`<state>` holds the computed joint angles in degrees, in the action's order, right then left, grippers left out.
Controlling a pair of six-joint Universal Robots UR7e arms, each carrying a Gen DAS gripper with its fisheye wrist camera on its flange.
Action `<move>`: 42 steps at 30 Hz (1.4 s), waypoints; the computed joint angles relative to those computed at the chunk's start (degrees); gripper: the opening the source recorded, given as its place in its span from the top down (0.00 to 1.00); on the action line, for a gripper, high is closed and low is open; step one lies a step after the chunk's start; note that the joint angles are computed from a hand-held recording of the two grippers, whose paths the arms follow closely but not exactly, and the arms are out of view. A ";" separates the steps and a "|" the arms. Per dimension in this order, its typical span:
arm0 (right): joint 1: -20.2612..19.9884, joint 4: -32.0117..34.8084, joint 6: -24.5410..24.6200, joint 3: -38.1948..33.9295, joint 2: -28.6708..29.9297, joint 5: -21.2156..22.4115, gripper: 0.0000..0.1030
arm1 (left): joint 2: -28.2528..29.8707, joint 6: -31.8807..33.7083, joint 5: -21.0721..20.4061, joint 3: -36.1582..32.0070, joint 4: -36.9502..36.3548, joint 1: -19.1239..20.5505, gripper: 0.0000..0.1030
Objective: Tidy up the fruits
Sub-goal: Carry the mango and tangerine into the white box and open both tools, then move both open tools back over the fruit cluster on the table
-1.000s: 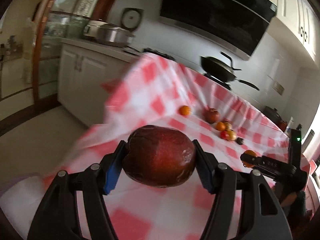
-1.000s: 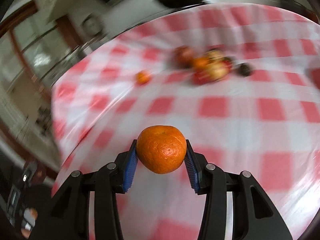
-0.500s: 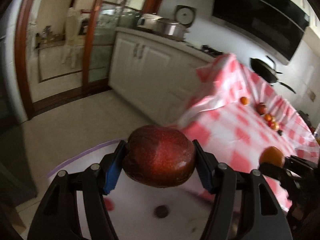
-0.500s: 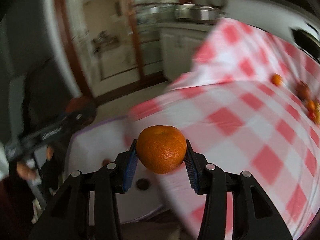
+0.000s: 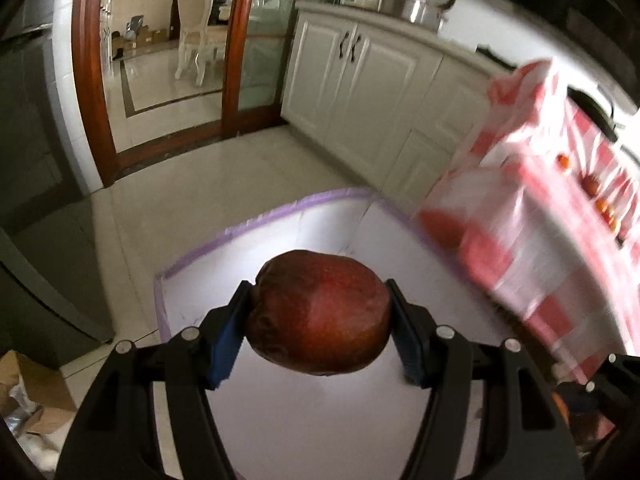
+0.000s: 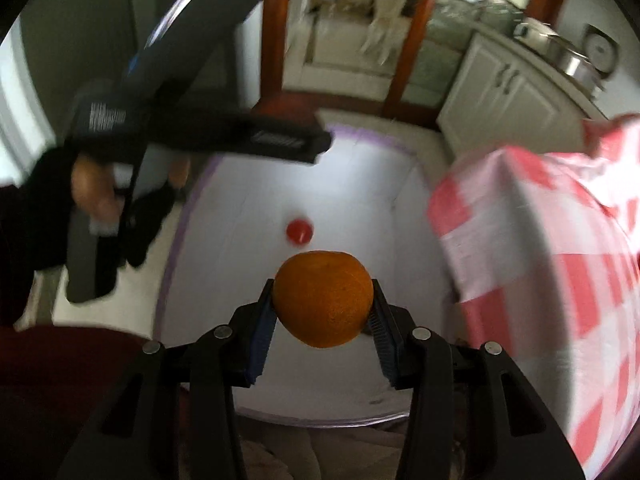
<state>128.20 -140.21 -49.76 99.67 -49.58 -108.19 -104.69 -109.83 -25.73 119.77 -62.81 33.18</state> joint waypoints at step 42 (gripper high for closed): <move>-0.17 8.71 -1.56 -4.90 6.37 -13.37 0.23 | 10.16 23.74 -16.20 -6.28 -13.34 15.36 0.19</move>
<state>128.03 -131.49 -51.32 94.77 -43.21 -121.56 -94.52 -86.10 -41.93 113.49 -76.15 48.54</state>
